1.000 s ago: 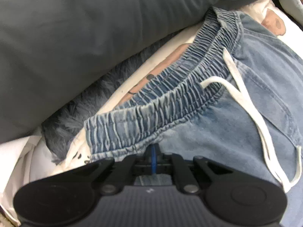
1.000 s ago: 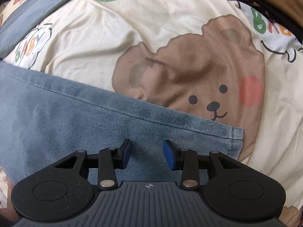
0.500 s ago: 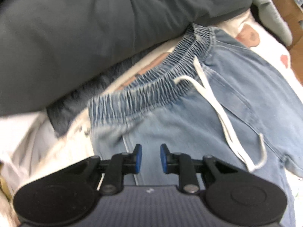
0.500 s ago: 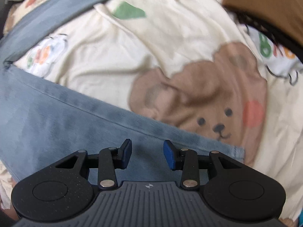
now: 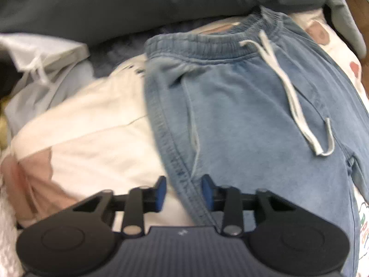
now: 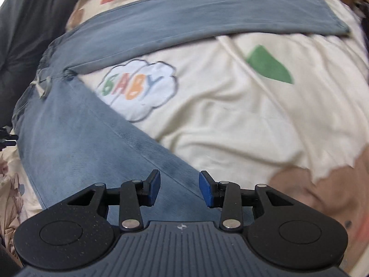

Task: Fold clothes
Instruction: 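Open the left tool and raise both tools above the pants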

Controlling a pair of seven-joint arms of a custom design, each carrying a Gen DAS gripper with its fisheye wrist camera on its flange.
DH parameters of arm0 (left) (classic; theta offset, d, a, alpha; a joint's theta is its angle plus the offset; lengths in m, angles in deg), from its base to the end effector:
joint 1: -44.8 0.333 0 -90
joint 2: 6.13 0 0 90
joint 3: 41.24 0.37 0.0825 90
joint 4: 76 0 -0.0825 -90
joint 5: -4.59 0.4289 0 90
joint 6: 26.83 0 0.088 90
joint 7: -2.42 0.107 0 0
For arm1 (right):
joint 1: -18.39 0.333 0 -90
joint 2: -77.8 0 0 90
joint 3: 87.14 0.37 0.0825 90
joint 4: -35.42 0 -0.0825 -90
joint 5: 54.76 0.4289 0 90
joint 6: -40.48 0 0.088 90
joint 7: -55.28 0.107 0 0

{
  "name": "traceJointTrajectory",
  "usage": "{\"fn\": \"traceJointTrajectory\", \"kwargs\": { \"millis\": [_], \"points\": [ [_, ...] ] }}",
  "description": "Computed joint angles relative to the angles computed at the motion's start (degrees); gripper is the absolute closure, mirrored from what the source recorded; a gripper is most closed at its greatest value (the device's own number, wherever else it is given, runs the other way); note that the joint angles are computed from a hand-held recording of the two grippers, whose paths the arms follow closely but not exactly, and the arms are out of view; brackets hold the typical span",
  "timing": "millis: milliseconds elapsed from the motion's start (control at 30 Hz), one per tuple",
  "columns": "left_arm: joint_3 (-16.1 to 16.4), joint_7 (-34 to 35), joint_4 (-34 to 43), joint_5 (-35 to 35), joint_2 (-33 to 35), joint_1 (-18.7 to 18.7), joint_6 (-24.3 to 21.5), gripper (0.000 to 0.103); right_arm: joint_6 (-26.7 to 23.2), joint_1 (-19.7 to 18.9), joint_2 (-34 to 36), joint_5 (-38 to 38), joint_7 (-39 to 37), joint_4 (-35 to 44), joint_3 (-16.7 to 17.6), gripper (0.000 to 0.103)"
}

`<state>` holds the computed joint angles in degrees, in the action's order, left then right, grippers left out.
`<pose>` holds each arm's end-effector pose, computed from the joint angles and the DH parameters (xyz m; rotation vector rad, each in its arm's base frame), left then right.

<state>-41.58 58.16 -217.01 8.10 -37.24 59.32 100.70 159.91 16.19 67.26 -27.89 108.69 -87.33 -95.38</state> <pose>0.4137 0.1062 0.5487 -2.6972 1.0691 -0.3208 0.5392 -0.0805 0.5355 -2.1158 1.6460 0.0732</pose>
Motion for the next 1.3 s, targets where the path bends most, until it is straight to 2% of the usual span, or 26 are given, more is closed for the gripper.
{"fn": "traceJointTrajectory", "kwargs": {
  "millis": [167, 233, 367, 433, 467, 500, 567, 667, 733, 833, 1067, 1200, 1300],
  "points": [
    [0.66, -2.23, -1.74, -2.60, -2.50, -0.07, 2.93, 0.066, -3.15, 1.05, 1.01, 3.25, -2.55, 0.93, 0.19, 0.059],
    [1.84, -1.62, -2.65, -5.47, -2.79, -1.20, 4.34, 0.060, -3.90, 1.43, 1.81, 5.22, -3.09, 1.52, 0.42, 0.059],
    [1.69, -4.95, -3.93, -10.20, -2.31, -1.68, 3.27, 0.060, -3.90, 2.12, 3.36, 7.02, -4.55, 2.40, 1.37, 0.059],
    [1.06, -6.93, -4.79, -10.69, -2.72, -1.37, 3.77, 0.069, -4.34, 2.30, 3.90, 7.40, -5.59, 2.75, 1.65, 0.059],
    [0.78, -7.89, -5.28, -10.86, -3.01, -1.28, 4.34, 0.078, -4.48, 2.36, 3.95, 7.01, -6.06, 2.70, 1.84, 0.059],
    [0.41, -8.67, -5.33, -10.53, -3.06, -1.13, 4.32, 0.080, -4.79, 2.39, 4.00, 6.57, -6.34, 2.63, 1.97, 0.059],
    [-0.62, -8.77, -3.27, -7.79, -2.07, -0.89, 1.46, 0.081, -4.82, 2.30, 3.74, 5.28, -6.67, 1.94, 2.12, 0.059],
    [-1.74, -8.86, 0.52, -4.14, -0.67, -1.00, -3.58, 0.077, -2.04, 1.99, 2.86, 2.35, -6.74, -0.18, 2.20, 0.061],
    [-1.94, -9.78, 2.58, -3.13, -0.54, -1.21, -6.20, 0.079, -2.39, 1.49, 3.08, 2.99, -5.36, -0.40, 1.53, 0.061],
    [-1.47, -8.72, 4.22, -2.41, -2.18, -2.27, -7.89, 0.077, -3.12, 0.68, 3.31, 3.69, -3.93, -0.36, 0.87, 0.062],
    [-1.08, -5.90, 9.63, -1.29, -5.69, -3.57, -13.84, 0.068, -4.39, -0.25, 3.47, 3.72, -5.75, -0.12, 0.47, 0.063],
    [-0.65, -4.66, 11.19, -1.24, -6.83, -3.77, -14.48, 0.062, -4.78, -0.74, 3.61, 3.10, -6.41, 0.20, 0.38, 0.066],
    [-0.39, -5.16, 10.42, -1.58, -7.70, -3.46, -13.84, 0.062, -4.26, -1.18, 3.23, 1.20, -4.95, 0.10, 0.45, 0.072]
  ]
}}
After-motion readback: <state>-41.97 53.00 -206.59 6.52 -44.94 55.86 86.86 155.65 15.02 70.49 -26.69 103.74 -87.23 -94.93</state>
